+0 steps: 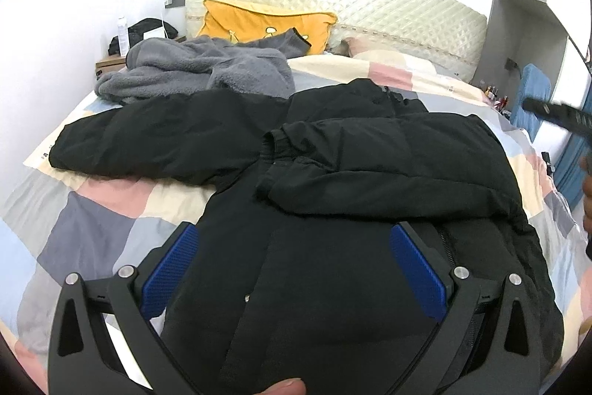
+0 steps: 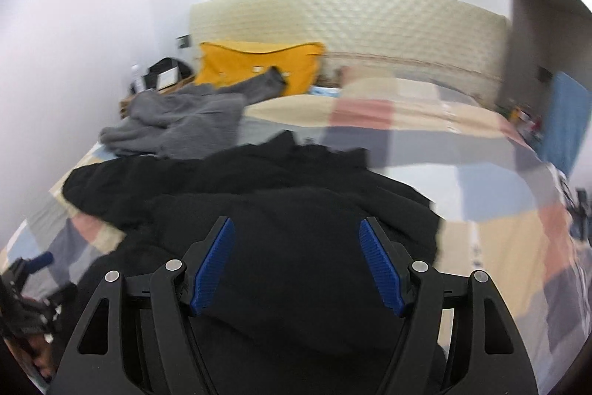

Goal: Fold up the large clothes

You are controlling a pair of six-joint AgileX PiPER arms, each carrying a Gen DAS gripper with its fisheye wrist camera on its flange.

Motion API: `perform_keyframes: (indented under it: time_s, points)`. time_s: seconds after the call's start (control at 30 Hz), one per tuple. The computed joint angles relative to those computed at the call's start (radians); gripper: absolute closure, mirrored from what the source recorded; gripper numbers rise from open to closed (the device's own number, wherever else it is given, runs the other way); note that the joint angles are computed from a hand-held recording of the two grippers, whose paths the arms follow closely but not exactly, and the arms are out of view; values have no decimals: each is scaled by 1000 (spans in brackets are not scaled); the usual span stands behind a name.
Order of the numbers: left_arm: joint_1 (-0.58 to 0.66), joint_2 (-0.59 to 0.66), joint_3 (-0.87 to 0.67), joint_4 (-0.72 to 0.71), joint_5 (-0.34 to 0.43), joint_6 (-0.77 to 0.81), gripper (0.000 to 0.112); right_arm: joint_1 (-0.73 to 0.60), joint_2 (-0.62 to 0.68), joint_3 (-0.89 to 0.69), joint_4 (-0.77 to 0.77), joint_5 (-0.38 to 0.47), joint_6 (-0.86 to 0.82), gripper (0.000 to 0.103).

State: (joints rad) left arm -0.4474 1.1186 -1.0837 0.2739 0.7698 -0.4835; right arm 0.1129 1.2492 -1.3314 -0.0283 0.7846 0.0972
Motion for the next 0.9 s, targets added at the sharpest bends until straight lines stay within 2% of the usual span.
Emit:
perform_keyframes:
  time_s: [0.2, 0.5, 0.53, 0.63, 0.77, 0.9]
  points:
    - [-56, 19, -12, 47, 5, -57, 9, -183, -75, 157, 102, -2, -86, 34]
    - [-151, 46, -14, 171, 66, -172, 9, -355, -57, 378, 245, -85, -223, 34]
    - [-159, 55, -24, 189, 94, -188, 9, -353, -43, 385, 223, -89, -214, 34]
    - [-144, 54, -25, 160, 91, -172, 9, -333, -11, 410, 151, -110, -175, 34]
    - [-153, 66, -21, 170, 92, -175, 9, -297, 37, 392, -23, -91, 2, 34]
    - [-154, 83, -26, 165, 100, -167, 9, -343, 62, 392, 71, -115, -100, 34]
